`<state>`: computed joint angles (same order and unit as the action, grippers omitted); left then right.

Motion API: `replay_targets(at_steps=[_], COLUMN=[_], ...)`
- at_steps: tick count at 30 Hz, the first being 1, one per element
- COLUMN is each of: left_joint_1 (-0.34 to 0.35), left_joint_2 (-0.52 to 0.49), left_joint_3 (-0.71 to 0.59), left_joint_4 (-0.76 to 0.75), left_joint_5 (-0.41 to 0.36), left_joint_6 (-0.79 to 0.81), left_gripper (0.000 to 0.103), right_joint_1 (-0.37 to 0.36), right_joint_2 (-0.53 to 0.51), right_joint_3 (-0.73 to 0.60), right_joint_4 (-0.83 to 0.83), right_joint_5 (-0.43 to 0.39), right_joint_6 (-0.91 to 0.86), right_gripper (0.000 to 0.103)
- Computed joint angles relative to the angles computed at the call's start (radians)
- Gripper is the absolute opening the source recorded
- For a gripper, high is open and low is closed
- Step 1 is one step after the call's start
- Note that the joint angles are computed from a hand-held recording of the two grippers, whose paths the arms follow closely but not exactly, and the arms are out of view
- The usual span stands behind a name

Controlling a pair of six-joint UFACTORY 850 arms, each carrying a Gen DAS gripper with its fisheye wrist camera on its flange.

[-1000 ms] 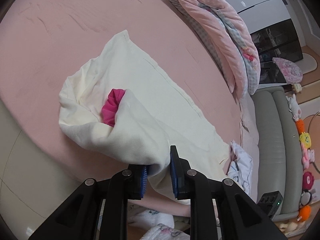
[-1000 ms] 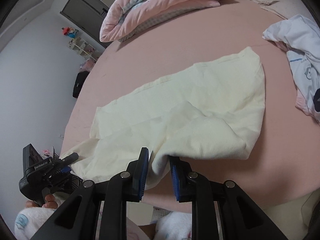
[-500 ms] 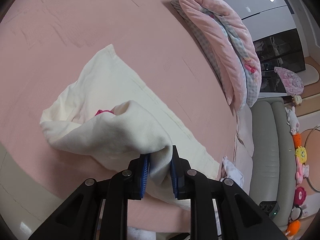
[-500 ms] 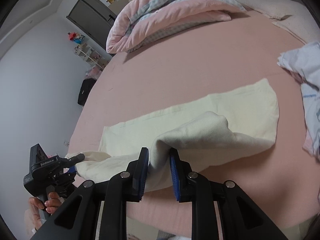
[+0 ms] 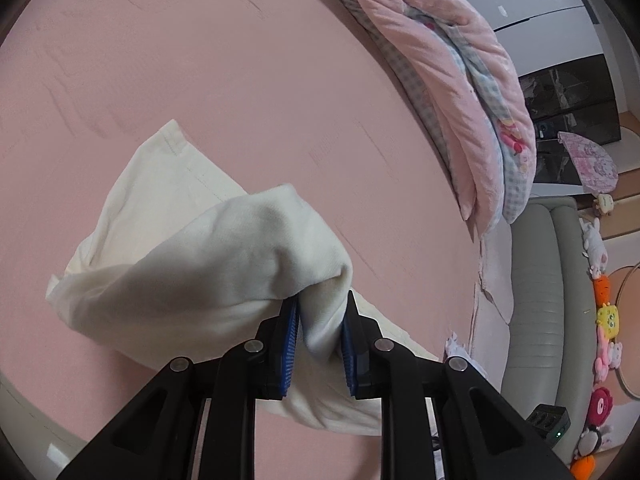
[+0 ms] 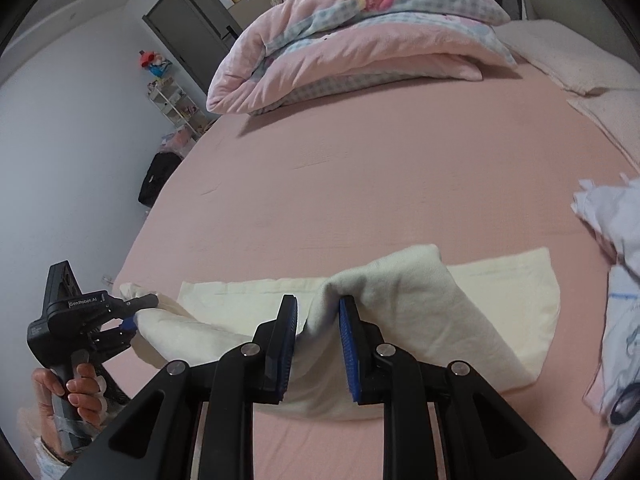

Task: Fold clothes
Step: 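Fold the grasped cream edge over the garment with both grippers, then open both grippers and release the folded cream garment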

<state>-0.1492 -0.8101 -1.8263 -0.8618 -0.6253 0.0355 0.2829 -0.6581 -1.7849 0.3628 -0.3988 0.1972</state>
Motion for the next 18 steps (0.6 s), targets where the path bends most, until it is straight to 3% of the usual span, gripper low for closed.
replay_targets(at_steps=[12,16,18], left_joint_1=[0.014,0.019,0.018], left_joint_2=[-0.213,-0.291,-0.301], left_joint_3=[-0.334,-0.466,-0.505], left_joint_4=[0.119,0.145,0.186], left_joint_5=[-0.178,-0.219,-0.197], left_joint_6=[-0.202,-0.279,-0.308], left_gripper=[0.018,0.028,0.046], right_joint_1=[-0.018,-0.033,-0.036], right_joint_2=[-0.200,-0.228,-0.241], right_joint_3=[-0.324,-0.361,-0.376], right_joint_4=[-0.263,-0.195,-0.201], right_joint_5=[-0.163,-0.183,-0.190], right_joint_6=[0.195,0.139,0.139], right_gripper=[0.020,0.020,0.020])
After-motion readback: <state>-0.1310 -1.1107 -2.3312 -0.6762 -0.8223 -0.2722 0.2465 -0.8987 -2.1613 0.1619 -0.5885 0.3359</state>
